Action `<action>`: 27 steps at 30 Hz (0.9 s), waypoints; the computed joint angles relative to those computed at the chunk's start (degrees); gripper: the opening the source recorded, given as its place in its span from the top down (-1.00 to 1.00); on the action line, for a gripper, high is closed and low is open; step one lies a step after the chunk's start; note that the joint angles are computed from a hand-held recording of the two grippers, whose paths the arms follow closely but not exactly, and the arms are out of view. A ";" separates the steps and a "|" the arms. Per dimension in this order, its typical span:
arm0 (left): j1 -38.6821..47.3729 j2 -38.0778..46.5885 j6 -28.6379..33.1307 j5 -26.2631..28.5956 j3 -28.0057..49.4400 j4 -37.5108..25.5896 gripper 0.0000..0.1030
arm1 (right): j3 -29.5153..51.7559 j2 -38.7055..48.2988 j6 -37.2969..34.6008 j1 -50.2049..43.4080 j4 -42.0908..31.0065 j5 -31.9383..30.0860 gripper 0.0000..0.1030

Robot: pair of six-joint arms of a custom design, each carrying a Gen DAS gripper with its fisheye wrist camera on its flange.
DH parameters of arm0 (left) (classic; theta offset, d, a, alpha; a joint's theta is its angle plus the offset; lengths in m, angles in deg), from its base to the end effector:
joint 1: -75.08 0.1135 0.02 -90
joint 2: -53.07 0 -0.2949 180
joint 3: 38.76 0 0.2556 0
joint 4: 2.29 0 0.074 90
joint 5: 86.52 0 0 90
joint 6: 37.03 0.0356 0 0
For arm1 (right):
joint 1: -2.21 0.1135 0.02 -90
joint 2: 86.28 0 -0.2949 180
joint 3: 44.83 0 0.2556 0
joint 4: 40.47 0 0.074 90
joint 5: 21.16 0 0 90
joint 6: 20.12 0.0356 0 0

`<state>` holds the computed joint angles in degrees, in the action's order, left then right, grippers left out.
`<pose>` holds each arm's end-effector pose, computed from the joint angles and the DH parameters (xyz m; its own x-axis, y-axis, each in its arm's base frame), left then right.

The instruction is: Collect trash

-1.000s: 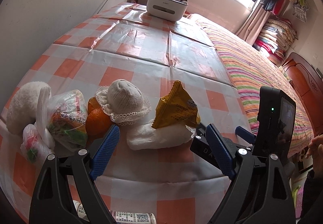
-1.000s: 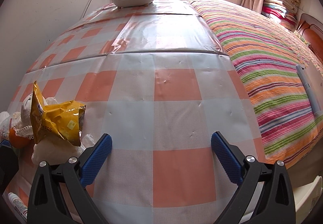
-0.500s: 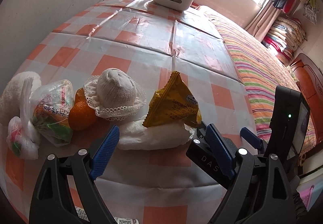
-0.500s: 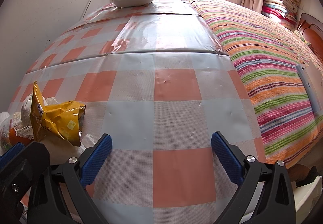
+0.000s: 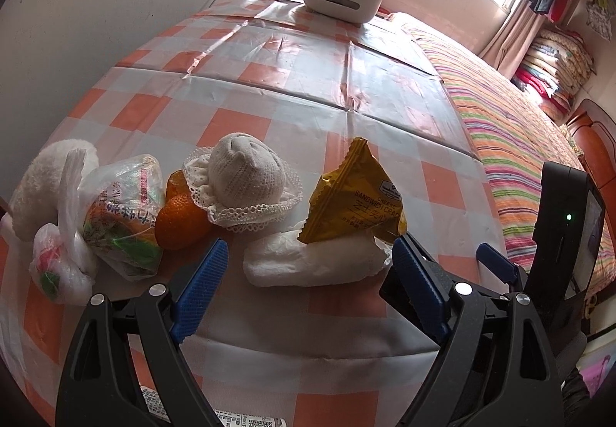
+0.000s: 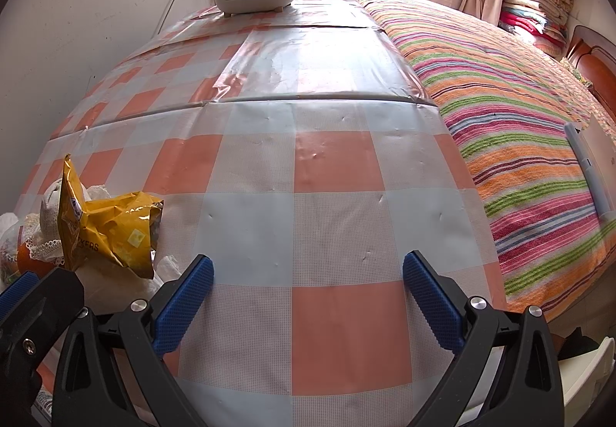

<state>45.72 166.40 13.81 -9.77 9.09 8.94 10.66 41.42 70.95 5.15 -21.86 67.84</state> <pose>0.2710 -0.1431 0.0636 -0.7761 -0.2687 -0.5705 -0.1671 0.9600 -0.2247 0.3430 0.0182 0.0152 -0.8048 -0.0226 -0.5931 -0.0466 0.9986 0.0251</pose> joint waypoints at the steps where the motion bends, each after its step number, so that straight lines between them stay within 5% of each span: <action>1: 0.22 0.10 0.15 0.33 -0.12 0.40 -0.67 | -0.01 0.03 -0.06 -0.08 0.05 -0.05 -0.87; 20: 3.73 3.51 0.40 4.24 -1.45 5.53 -0.67 | -0.04 0.04 -0.14 -0.17 0.08 -0.09 -0.87; 27: 3.91 -3.91 3.87 0.53 -8.16 11.12 -0.67 | -0.07 0.05 -0.21 -0.25 0.11 -0.15 -0.87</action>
<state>49.64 162.50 17.69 -9.24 0.92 20.06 10.59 41.48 70.74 4.89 -21.75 67.69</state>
